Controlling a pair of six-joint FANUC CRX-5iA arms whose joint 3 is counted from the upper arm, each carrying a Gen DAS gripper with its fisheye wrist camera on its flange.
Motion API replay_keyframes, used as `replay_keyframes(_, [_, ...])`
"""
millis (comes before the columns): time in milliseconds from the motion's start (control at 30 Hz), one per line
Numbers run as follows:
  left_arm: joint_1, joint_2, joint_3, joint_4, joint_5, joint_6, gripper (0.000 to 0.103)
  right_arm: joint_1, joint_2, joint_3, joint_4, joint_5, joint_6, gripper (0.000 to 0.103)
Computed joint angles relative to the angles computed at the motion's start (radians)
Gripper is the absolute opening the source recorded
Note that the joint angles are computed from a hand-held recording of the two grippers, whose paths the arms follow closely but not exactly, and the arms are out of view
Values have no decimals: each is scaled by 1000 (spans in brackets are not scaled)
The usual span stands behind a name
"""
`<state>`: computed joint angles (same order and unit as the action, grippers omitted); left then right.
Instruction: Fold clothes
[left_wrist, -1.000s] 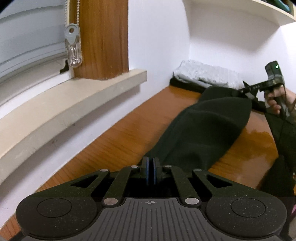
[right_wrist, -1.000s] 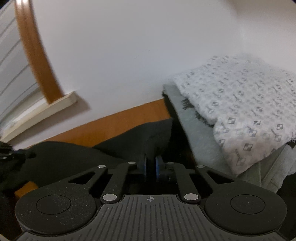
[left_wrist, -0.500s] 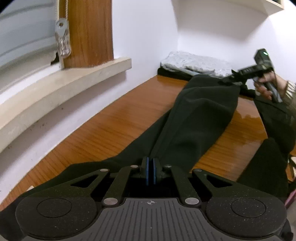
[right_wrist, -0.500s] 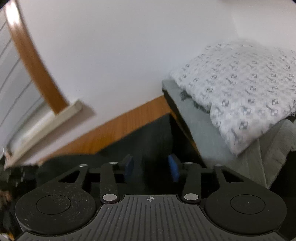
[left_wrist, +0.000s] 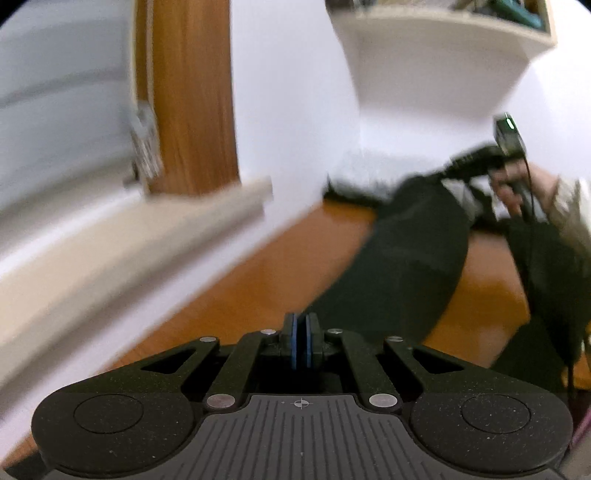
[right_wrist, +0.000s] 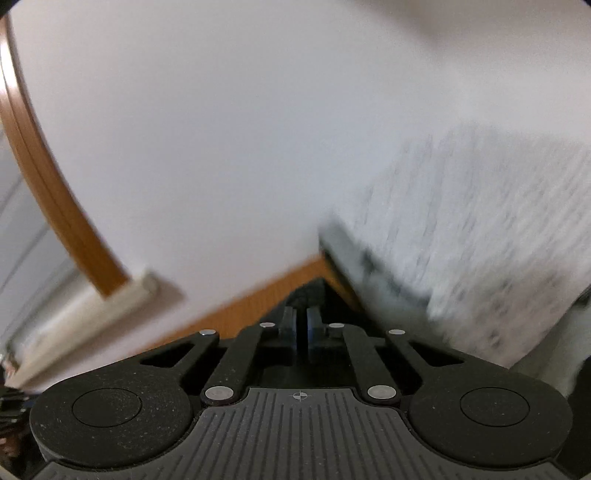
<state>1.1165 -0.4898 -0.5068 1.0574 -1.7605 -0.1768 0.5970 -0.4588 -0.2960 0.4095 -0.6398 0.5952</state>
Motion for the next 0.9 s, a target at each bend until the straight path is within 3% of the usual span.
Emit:
replay_keyframes(233, [19, -3, 43, 162, -31, 69, 4, 54, -108, -69, 271, 44, -194, 5])
replay_keyframes(467, [79, 23, 94, 236, -117, 105, 4, 108, -191, -49, 370, 76, -229, 5])
replay_keyframes(533, [63, 40, 115, 222, -101, 125, 4, 120, -171, -18, 389, 58, -217, 5])
replay_keyframes(633, [-16, 56, 126, 173, 11, 145, 4, 122, -74, 73, 386, -14, -149, 5])
replay_keyframes(733, [-154, 74, 122, 87, 219, 171, 4, 61, 75, 157, 362, -25, -121, 7])
replay_keyframes(800, [-257, 102, 124, 3, 368, 226, 4, 7, 174, 156, 462, 17, -191, 19])
replay_keyframes(867, [-315, 138, 140, -82, 425, 283, 5, -10, 239, 184, 432, -1, -221, 34])
replay_keyframes(900, [-341, 157, 149, -123, 446, 310, 5, -18, 247, 186, 376, 17, -203, 34])
